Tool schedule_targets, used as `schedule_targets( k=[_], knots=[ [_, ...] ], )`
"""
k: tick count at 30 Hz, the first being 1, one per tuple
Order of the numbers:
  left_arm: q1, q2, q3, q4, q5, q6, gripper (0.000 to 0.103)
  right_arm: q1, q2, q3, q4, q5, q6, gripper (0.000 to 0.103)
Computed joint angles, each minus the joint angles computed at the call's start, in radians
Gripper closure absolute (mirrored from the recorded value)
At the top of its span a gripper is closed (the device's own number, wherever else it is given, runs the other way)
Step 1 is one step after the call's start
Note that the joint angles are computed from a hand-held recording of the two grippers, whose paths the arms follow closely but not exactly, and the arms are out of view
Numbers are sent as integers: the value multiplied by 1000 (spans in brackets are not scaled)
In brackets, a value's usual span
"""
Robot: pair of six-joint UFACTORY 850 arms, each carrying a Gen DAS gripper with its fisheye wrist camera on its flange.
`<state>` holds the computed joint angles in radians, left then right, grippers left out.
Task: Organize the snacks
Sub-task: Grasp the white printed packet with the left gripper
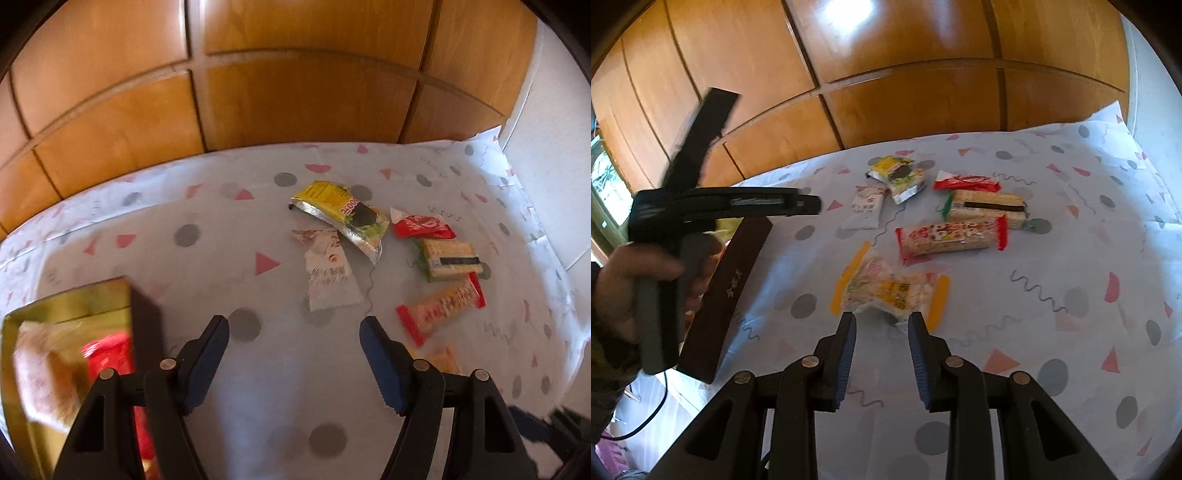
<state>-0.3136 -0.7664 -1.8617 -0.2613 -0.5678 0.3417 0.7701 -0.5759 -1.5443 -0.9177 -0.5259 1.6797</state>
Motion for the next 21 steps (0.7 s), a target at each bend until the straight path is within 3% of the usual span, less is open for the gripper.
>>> schedule_targets(
  k=[15, 16, 17, 18, 21],
  knots=[
    [-45, -362, -534, 124, -233, -133, 26, -60, 65, 104, -19, 85, 111, 73],
    [-48, -386, -569, 133, -247, -135, 28, -60, 65, 106, -21, 86, 114, 73],
    [-49, -414, -612, 137, -271, -133, 48, -62, 65, 107, -24, 89, 116, 73],
    [-47, -434, -638, 120, -290, -120, 61, -63, 64, 107, -27, 89, 120, 73],
    [-39, -363, -503, 94, -203, -92, 69, -62, 67, 114, -60, 82, 150, 73]
  ],
)
